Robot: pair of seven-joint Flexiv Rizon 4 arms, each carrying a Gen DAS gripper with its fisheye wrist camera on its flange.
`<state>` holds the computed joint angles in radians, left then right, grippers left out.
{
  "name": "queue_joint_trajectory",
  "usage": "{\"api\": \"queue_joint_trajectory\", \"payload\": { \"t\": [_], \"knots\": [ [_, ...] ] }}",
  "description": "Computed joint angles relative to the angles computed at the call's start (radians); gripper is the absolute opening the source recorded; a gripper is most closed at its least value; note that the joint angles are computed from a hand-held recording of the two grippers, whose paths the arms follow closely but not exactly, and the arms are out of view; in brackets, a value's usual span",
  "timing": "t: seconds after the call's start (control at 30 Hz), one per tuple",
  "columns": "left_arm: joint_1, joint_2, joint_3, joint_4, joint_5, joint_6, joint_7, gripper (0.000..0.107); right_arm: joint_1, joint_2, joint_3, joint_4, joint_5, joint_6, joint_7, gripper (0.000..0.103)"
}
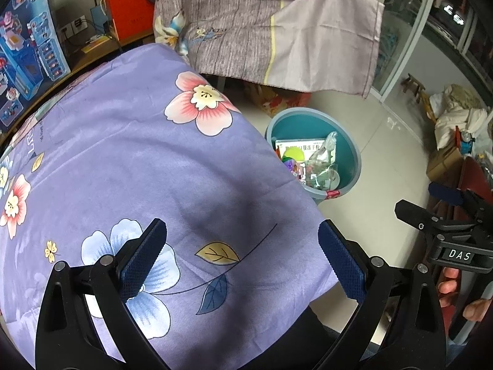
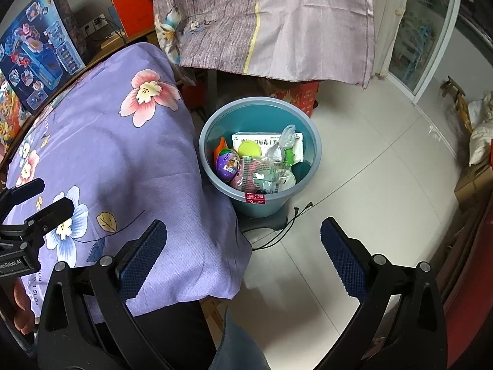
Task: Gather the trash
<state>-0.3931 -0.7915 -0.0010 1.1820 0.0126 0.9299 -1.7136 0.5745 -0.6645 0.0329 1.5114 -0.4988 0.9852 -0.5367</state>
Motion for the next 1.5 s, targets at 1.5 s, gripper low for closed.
{"api": "queue_joint_trajectory", "payload": {
  "t": [1.5],
  "knots": [
    [-0.019, -0.096, 0.024, -0.098, 0.031, -0.074, -0.057, 0.099, -0.011, -0.088, 0.000, -0.099, 0.054, -0.043, -0.026, 0.096]
  ]
}}
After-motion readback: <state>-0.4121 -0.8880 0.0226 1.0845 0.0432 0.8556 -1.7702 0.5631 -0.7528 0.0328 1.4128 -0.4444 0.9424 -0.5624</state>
